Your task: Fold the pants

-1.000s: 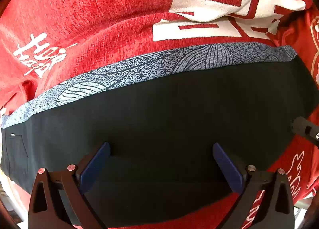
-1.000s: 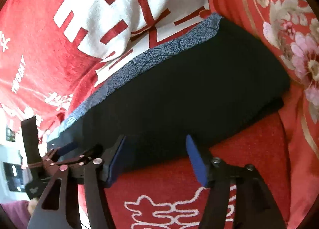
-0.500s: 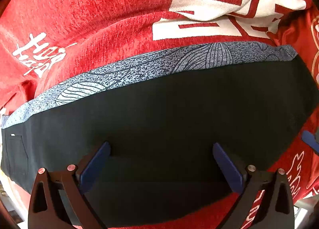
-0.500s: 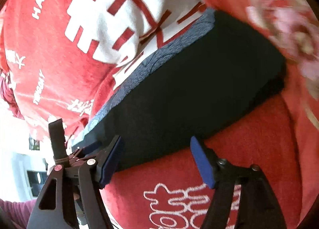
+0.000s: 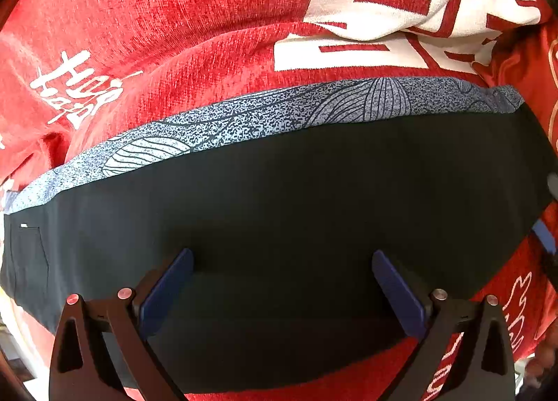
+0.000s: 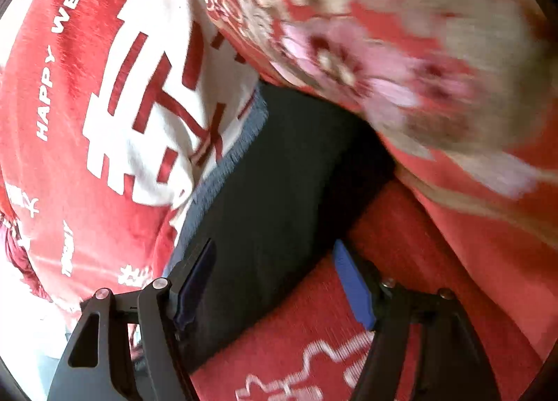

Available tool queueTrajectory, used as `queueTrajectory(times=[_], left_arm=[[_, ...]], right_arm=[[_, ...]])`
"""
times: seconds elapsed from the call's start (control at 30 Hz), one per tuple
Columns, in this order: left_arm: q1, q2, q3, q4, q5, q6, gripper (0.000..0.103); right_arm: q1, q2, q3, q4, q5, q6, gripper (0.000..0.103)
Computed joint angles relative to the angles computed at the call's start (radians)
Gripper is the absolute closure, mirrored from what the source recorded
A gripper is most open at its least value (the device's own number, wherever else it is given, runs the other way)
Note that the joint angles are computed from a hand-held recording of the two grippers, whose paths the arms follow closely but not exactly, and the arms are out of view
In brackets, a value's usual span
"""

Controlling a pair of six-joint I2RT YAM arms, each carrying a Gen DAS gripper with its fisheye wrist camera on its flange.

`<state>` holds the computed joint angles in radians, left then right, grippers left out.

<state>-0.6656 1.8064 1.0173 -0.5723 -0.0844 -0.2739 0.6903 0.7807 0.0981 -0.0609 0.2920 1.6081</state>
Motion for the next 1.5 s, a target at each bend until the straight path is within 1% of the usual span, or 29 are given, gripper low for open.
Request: queueTrajectory(times=[0.03, 0.1, 0.13, 0.17, 0.2, 0.23, 0.3, 0.33, 0.43, 0.5, 0.53, 0.57, 0.63, 0.67, 0.7, 0.77, 0.8, 0.83, 0.87, 0.93, 0.97, 1.03, 1.1, 1.2, 1.27, 1.3, 1.33, 1.4, 1.5], left_arm=[[-0.001, -0.001, -0.002, 0.004, 0.0, -0.001, 0.0], [0.004, 0.0, -0.004, 0.009, 0.004, 0.011, 0.0], [0.009, 0.001, -0.003, 0.009, 0.007, 0.019, 0.0], [0.013, 0.004, 0.005, 0.0, 0.011, 0.029, 0.0], [-0.003, -0.002, 0.021, -0.03, 0.007, 0.013, 0.0], [-0.003, -0.001, 0.042, -0.056, 0.003, 0.01, 0.012], [-0.008, -0.024, 0.058, -0.074, 0.004, 0.012, 0.026], [-0.013, -0.037, 0.068, -0.081, 0.006, 0.016, 0.026], [-0.049, -0.068, 0.069, -0.031, -0.027, 0.026, 0.026], [-0.088, -0.017, 0.084, 0.008, -0.024, 0.019, 0.026], [-0.1, 0.02, 0.101, 0.006, -0.015, 0.022, 0.025], [-0.132, 0.069, 0.096, 0.029, -0.031, 0.034, 0.025], [-0.19, 0.057, 0.057, 0.101, -0.133, 0.038, 0.024], [-0.209, 0.059, 0.063, 0.094, -0.165, 0.053, 0.024], [-0.209, 0.061, 0.068, 0.088, -0.164, 0.06, 0.024], [-0.174, 0.069, 0.088, 0.065, -0.103, 0.07, 0.024], [-0.153, 0.068, 0.091, 0.057, -0.064, 0.066, 0.024], [-0.111, 0.061, 0.098, 0.035, 0.002, 0.059, 0.024], [-0.089, 0.051, 0.092, 0.027, 0.029, 0.056, 0.024], [-0.055, -0.005, 0.044, 0.037, 0.039, 0.055, 0.024], [-0.026, -0.059, -0.003, 0.053, 0.047, 0.071, 0.024], [0.042, -0.158, -0.08, 0.061, 0.077, 0.119, 0.024], [0.133, -0.256, -0.145, 0.046, 0.103, 0.182, 0.024], [0.292, -0.354, -0.198, 0.005, 0.137, 0.283, 0.024], [0.466, -0.379, -0.216, 0.0, 0.165, 0.379, 0.024], [0.532, -0.368, -0.225, 0.014, 0.171, 0.411, 0.024], [0.612, -0.369, -0.222, 0.002, 0.18, 0.45, 0.024], [0.764, -0.338, -0.214, 0.005, 0.192, 0.528, 0.024], [0.943, -0.269, -0.2, 0.029, 0.193, 0.64, 0.024]], right_arm=[[-0.027, 0.05, 0.0, 0.06, -0.002, -0.017, 0.029], [-0.074, 0.127, 0.018, 0.124, -0.021, -0.046, 0.031], [-0.104, 0.16, 0.029, 0.147, -0.051, -0.061, 0.04], [-0.137, 0.188, 0.048, 0.14, -0.094, -0.071, 0.05], [-0.154, 0.198, 0.059, 0.121, -0.12, -0.074, 0.08], [-0.17, 0.192, 0.056, 0.124, -0.144, -0.078, 0.087], [-0.188, 0.135, 0.048, 0.113, -0.176, -0.099, 0.088], [-0.193, 0.088, 0.066, 0.057, -0.18, -0.131, 0.088], [-0.192, -0.011, 0.126, -0.053, -0.187, -0.219, 0.088], [-0.168, -0.028, 0.163, -0.089, -0.171, -0.249, 0.088], [-0.157, -0.021, 0.18, -0.097, -0.162, -0.257, 0.088], [-0.14, -0.01, 0.203, -0.112, -0.148, -0.262, 0.088], [-0.118, 0.03, 0.232, -0.107, -0.143, -0.263, 0.089], [-0.108, 0.061, 0.256, -0.108, -0.13, -0.271, 0.088], [-0.099, 0.079, 0.278, -0.118, -0.121, -0.283, 0.088], [-0.088, 0.1, 0.319, -0.148, -0.111, -0.299, 0.088], [-0.076, 0.116, 0.343, -0.161, -0.1, -0.306, 0.088], [-0.061, 0.137, 0.378, -0.182, -0.084, -0.318, 0.088], [-0.044, 0.152, 0.408, -0.205, -0.066, -0.327, 0.088], [0.001, 0.202, 0.492, -0.255, -0.027, -0.353, 0.088], [0.024, 0.222, 0.524, -0.274, -0.01, -0.361, 0.088], [0.083, 0.302, 0.619, -0.316, 0.034, -0.394, 0.088], [0.137, 0.395, 0.716, -0.342, 0.069, -0.419, 0.088], [0.212, 0.571, 0.88, -0.363, 0.095, -0.459, 0.088], [0.26, 0.723, 1.018, -0.387, 0.1, -0.492, 0.088], [0.283, 0.799, 1.085, -0.403, 0.099, -0.504, 0.088], [0.305, 0.914, 1.197, -0.437, 0.09, -0.526, 0.088], [0.339, 1.078, 1.347, -0.491, 0.078, -0.538, 0.088], [0.375, 1.396, 1.698, -0.671, 0.032, -0.548, 0.078]])
